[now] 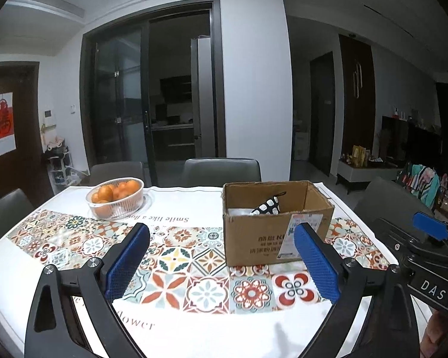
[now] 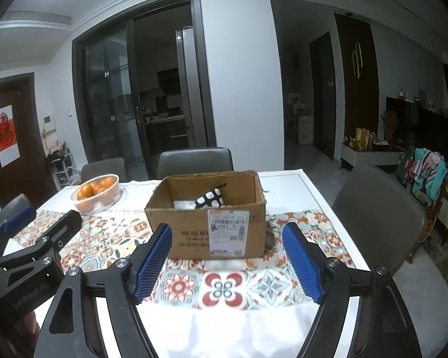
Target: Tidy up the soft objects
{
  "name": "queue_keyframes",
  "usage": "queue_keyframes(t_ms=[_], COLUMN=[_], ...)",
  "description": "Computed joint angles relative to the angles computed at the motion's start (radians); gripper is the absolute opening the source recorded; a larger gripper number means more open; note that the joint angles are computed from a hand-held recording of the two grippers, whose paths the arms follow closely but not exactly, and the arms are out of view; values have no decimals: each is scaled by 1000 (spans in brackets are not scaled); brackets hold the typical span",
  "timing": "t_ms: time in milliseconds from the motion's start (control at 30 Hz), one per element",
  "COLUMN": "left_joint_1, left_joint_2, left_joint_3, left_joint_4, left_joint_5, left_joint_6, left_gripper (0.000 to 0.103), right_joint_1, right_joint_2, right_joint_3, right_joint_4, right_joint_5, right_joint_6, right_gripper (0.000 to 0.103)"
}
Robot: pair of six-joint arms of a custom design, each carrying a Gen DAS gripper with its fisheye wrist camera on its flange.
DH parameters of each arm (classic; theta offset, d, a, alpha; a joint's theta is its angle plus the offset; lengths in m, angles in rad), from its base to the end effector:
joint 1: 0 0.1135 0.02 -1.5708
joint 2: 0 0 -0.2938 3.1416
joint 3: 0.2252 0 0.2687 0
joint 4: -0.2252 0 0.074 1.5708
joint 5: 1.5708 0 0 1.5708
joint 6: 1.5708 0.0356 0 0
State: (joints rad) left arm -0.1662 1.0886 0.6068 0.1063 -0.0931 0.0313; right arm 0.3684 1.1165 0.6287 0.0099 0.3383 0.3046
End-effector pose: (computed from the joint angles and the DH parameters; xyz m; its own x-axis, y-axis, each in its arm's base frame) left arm 0.2426 -0.0373 0.2655 -0.3590 0.0918 -0.9288 0.0907 0.9939 0.0632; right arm 0.2338 0.0776 0.2583 -0.4287 0.1378 -0.8929 0.0669 0.9904 0.1207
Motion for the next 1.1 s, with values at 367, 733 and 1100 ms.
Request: queue_keyframes(t_ms=[367,733,1100], left_joint_1=[-25,-48,-79], left_joint_2=[-234,-407,-467], left_joint_3=[-126,-189,-210], left_joint_4=[-113,-219,-240], left_joint_5=[-16,-29,-51], left_joint_6=[7,8,5], left_gripper=[103,103,103], right_joint_1=[146,270,311], right_joint_2=[-196,-310,-354], right_joint_3=[-106,-151,-176], right_joint_4=[-114,-202,-234], right_joint_5=[152,275,305], right_joint_6=[52,105,148], right_gripper=[83,83,83])
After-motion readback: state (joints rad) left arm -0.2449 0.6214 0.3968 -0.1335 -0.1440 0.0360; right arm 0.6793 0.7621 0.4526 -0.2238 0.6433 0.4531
